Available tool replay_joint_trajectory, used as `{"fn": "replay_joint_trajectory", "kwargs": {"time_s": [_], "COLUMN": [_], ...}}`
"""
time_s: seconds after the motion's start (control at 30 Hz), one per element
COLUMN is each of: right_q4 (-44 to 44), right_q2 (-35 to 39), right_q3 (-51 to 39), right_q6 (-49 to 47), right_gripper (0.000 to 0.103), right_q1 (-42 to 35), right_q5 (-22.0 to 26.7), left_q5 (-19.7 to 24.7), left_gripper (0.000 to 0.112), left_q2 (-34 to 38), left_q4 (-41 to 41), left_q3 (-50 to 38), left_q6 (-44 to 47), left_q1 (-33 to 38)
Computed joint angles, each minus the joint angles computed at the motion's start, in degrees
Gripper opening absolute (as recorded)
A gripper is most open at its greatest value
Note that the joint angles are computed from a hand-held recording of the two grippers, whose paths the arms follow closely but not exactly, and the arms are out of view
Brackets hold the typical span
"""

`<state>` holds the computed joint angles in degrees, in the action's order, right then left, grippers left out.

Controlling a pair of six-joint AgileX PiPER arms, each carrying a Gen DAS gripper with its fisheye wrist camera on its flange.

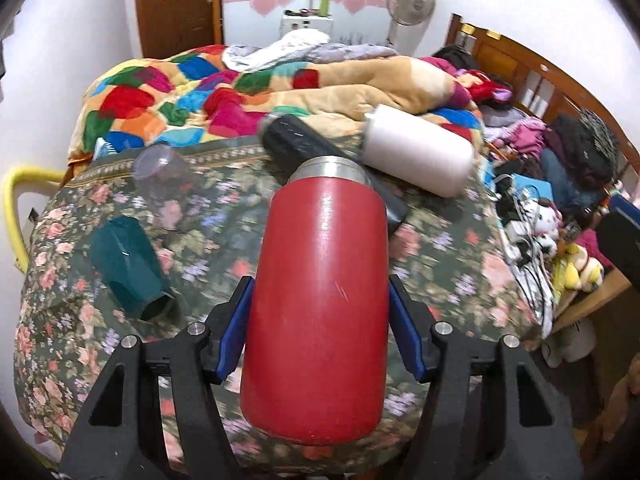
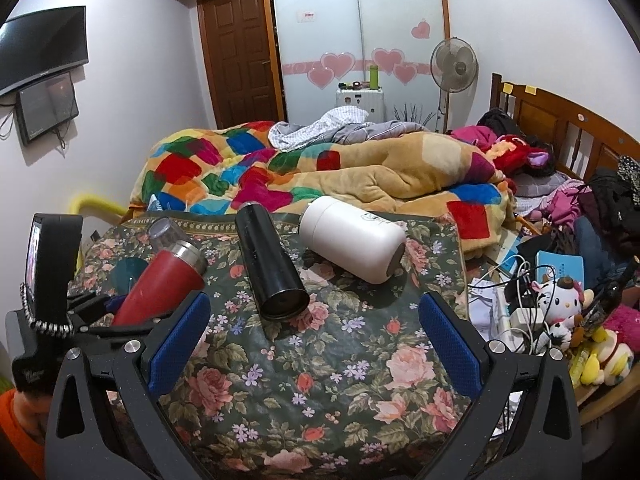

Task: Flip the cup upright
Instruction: 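Lift the red bottle with the left tool toward the right tool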

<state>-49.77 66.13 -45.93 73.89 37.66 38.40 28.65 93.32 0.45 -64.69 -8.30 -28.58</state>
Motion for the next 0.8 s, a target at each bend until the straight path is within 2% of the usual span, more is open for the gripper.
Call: {"fn": "replay_joint_trajectory", "kwargs": {"time_s": [0.23,0.4,0.53,0.8], "right_q4": [1.2,3.3,5.0,8.4], "right_q2": [-3.9,-5.3,-5.5,-5.2], "right_q3": [2.4,3.6,4.4,5.2], "right_q6": [-1.0,-3.2,-5.0,-8.1], "right_gripper": [0.103,0.103,0.103,0.103], "right_q1": [-0.8,-2.5,-3.8,-5.6], "right_q5": [1.2,0.7,-0.1,-2.1], "left_q5": [-0.4,-0.8,-0.7,-0.1], "left_gripper": [0.063,0.063,0.063,0.063], "left_q2": [3.4,8.1,11.6,14.7], "left_q4": [-2.9,0.2,1.8,-0.8], "left_q3": [0.2,-1.6,-3.2,-4.7], "left_q6": [0.2,-3.0,-4.3,-2.0], "left_q1": [-5.3,-7.9,-8.3,-6.6]}}
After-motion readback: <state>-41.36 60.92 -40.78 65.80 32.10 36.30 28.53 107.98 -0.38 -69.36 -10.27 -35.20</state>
